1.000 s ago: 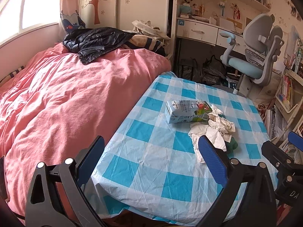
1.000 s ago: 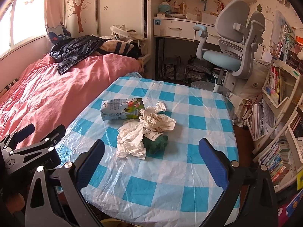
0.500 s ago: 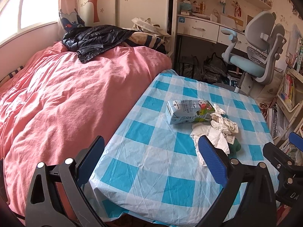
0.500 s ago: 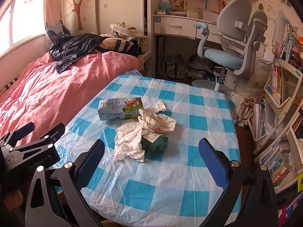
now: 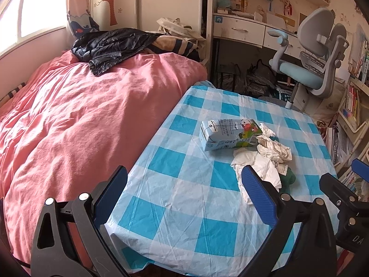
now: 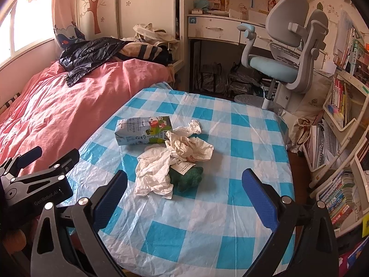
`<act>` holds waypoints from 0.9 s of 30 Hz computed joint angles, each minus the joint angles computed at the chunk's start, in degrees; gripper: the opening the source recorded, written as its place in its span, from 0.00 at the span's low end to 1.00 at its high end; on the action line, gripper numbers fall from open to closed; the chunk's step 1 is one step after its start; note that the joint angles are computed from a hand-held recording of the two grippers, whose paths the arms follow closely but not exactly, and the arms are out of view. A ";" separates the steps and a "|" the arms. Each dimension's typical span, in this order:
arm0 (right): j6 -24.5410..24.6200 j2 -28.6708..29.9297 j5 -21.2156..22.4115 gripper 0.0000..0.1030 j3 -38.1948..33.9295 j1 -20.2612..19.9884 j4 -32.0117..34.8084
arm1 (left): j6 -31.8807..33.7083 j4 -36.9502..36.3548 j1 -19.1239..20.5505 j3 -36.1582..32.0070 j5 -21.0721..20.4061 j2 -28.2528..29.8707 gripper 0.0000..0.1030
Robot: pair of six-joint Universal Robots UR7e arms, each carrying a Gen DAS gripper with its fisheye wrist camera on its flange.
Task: Collect trash
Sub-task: 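Return both grippers above the remaining trash on the table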
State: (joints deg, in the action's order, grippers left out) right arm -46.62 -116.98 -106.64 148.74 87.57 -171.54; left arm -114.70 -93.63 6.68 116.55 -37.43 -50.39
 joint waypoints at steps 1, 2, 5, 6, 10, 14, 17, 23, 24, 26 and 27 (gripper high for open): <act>0.03 0.05 -0.04 0.93 -0.07 -0.03 0.12 | -0.09 0.04 0.01 -0.03 0.00 0.01 0.93; -0.02 0.08 -0.02 0.93 -0.13 -0.12 0.22 | -0.13 0.02 0.01 -0.03 0.01 0.01 0.93; -0.11 0.21 -0.01 0.93 -0.13 -0.13 0.03 | -0.37 -0.13 0.00 0.12 -0.15 0.02 0.93; -0.11 0.21 -0.01 0.93 -0.13 -0.13 0.03 | -0.25 -0.18 0.01 0.15 -0.16 -0.01 0.93; -0.62 0.10 0.08 0.93 0.05 -0.68 -0.15 | 0.03 -0.28 0.05 0.31 -0.30 -0.03 0.93; -1.82 -0.02 0.49 0.93 0.34 -1.95 -0.39 | 0.90 -0.53 0.22 0.58 -0.50 0.06 0.93; -2.19 0.02 0.49 0.93 0.25 -2.49 -0.30 | 1.13 -0.54 0.64 0.66 -0.76 0.06 0.93; -2.00 0.33 -0.84 0.93 -0.12 -1.26 0.29 | 2.16 -1.56 0.94 0.74 -0.90 0.13 0.93; -2.18 0.45 -1.16 0.93 -0.10 -1.06 0.17 | 2.61 -1.83 0.90 0.75 -0.95 0.25 0.93; -2.39 0.88 -1.84 0.93 -0.17 -0.68 0.01 | 3.57 -2.29 1.18 0.45 -0.89 0.54 0.93; -2.54 0.94 -2.15 0.93 -0.17 -0.56 0.07 | 3.96 -2.57 1.26 0.42 -0.92 0.62 0.93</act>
State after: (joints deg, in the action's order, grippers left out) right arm -49.16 -116.05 -108.79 148.57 87.01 -171.47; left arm -110.75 -96.20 7.93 116.96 -38.35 -49.77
